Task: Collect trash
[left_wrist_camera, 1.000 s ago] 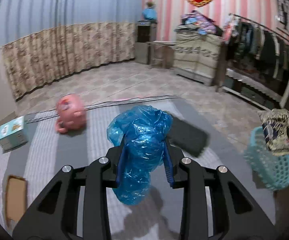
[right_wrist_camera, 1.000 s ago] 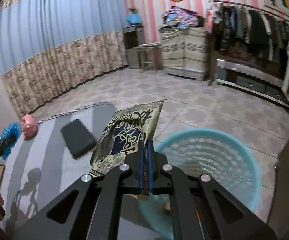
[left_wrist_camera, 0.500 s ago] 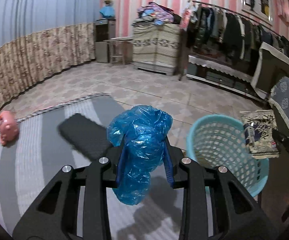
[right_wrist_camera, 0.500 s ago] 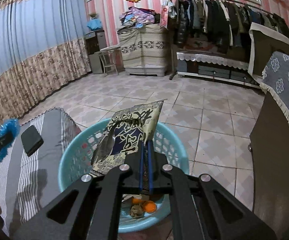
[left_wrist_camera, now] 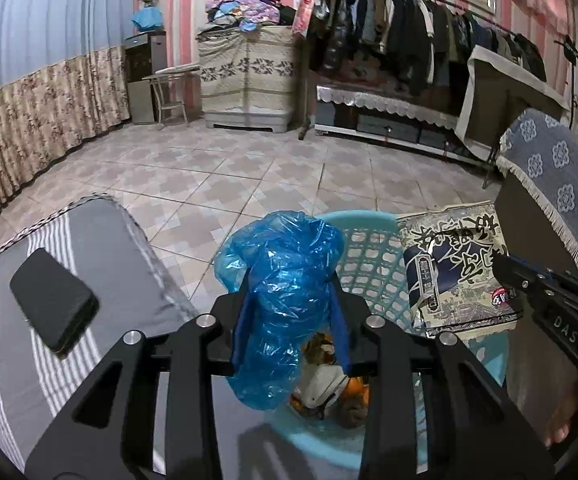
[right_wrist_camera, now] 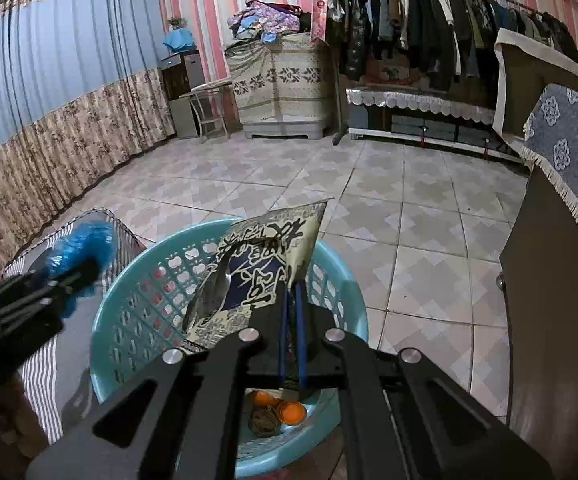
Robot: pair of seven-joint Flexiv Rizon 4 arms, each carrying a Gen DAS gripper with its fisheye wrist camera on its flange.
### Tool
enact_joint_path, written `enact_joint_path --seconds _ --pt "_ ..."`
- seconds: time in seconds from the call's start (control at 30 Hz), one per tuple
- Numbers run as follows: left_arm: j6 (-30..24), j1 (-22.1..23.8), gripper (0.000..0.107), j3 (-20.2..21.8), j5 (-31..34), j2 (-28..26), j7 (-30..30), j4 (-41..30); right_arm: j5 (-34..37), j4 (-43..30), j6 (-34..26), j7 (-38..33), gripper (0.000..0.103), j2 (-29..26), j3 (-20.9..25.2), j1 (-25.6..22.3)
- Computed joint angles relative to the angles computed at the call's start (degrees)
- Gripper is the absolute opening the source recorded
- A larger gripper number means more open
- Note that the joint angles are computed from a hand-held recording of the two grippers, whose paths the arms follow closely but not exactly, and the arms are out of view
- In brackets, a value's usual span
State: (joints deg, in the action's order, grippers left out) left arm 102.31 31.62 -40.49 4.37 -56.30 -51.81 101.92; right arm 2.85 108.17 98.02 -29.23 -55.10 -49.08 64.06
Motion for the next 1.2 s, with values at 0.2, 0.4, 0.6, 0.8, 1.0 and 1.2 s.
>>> enact_joint_path --seconds 0.2,0.4,0.6,0.8,1.0,1.2 --pt "-0.24 -0.37 0.068 0.21 -0.75 0.49 -0.02 -0.8 -0.62 -0.7 -0.17 -0.22 0.004 0.59 2.1 -1.89" --pt "3.24 0.06 0.092 2.43 -0.96 2.45 -3.3 -0.45 -2.1 -2.35 -0.84 -0.77 0.005 0.19 3.25 -2.69" --pt "4.74 4.33 0.097 3.03 1.14 4.44 -9.09 1.94 -4.38 -5.24 -2.54 -0.22 0.008 -1.19 4.46 -3.69" --pt "9.37 5.74 0.097 7.32 4.83 7.43 -13.77 4.62 -8.08 -8.28 -4.45 1.41 0.065 -1.79 7.02 -6.2" --pt "11.02 10.74 0.098 6.66 9.66 9.83 -18.52 7.81 -8.39 -8.11 -3.97 4.37 0.092 -3.75 3.61 -3.96" --pt "14.16 12.67 0.098 9.14 13.9 13.1 -22.98 11.49 -5.84 -5.88 -2.82 5.57 0.098 -4.7 -0.53 0.01"
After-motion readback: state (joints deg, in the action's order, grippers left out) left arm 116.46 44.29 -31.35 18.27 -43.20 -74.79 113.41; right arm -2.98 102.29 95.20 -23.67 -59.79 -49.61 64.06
